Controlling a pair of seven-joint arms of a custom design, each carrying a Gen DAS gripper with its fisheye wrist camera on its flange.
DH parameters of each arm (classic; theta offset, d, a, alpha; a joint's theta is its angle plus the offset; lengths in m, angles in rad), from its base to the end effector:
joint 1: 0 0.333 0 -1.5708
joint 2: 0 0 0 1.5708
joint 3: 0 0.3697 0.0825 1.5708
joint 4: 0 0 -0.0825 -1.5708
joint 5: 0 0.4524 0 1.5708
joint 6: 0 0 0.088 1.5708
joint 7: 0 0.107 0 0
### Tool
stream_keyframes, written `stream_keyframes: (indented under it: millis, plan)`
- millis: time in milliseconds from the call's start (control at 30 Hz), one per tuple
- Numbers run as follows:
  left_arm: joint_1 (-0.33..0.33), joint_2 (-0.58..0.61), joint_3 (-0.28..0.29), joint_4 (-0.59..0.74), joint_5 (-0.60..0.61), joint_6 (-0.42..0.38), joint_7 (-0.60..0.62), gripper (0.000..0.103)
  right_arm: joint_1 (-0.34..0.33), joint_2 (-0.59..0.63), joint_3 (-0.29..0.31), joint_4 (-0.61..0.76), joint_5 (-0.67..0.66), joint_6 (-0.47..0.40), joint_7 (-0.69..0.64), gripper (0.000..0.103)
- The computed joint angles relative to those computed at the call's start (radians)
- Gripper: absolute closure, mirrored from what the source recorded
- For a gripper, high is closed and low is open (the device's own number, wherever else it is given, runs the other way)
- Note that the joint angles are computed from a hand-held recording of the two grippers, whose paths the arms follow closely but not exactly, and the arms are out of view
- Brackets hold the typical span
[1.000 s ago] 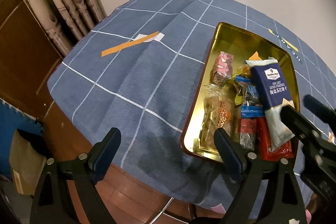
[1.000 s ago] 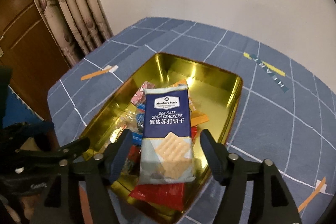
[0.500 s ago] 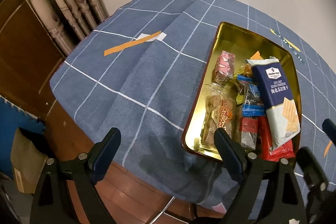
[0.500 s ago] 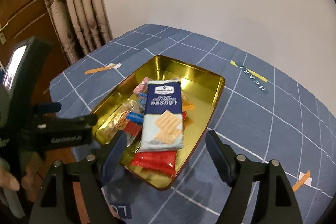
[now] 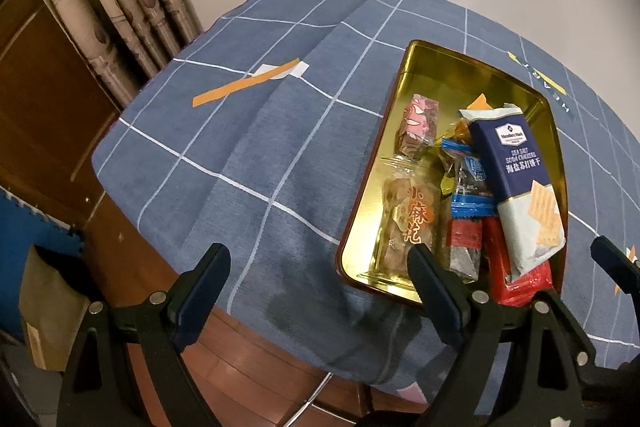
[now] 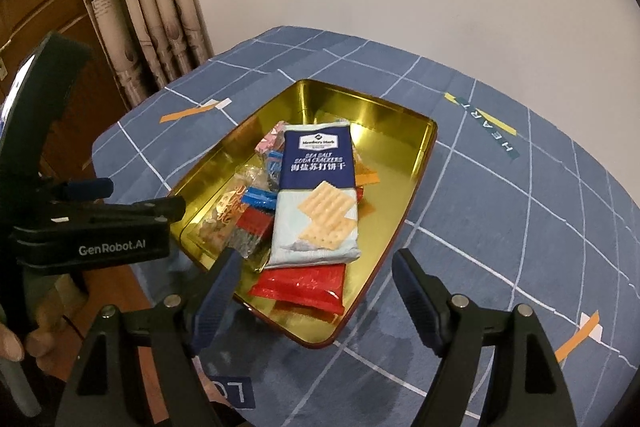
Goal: Organize snacks
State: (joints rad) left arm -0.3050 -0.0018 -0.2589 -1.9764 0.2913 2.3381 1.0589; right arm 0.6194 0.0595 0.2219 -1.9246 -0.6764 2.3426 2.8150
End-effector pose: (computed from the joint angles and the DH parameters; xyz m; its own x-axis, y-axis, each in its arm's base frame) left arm 0.5525 -0.3441 0.5328 -0.1995 -0.9774 -0.0697 -0.8847 0.2102 -0.4160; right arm 0.4576 0.4933 0.5256 -0.0042 -0.9997 -0.0250 -0.7973 0.0184 -0.6033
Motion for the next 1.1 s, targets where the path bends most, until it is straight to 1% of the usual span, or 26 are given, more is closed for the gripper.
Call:
stream_keyframes:
  millis: [233,367,767,967,1100]
  plan:
    - [0.0,-0.004,0.0,-0.006,0.007,0.016,-0.005,0.015,0.001,0.009,-0.001,0.006,0.014,-0.002,-0.015,0.023]
    - [-0.002,-0.001,-0.002,-0.003,0.035,0.009,-0.015,0.015,0.001,0.012,-0.002,0.008,0.02,-0.004,-0.018,0.023]
    - [-0.005,-0.003,-0.003,-0.004,0.047,0.008,-0.015,0.015,0.0,0.012,-0.004,0.005,0.029,0.01,-0.022,0.023]
    - [-0.002,-0.015,0.001,-0.023,0.016,0.052,0.009,0.015,0.001,0.014,-0.003,0.008,0.023,0.008,-0.017,0.023]
    - [-0.004,-0.011,-0.002,-0.018,0.029,0.047,0.006,0.015,0.002,0.013,-0.003,0.008,0.024,0.01,-0.017,0.023]
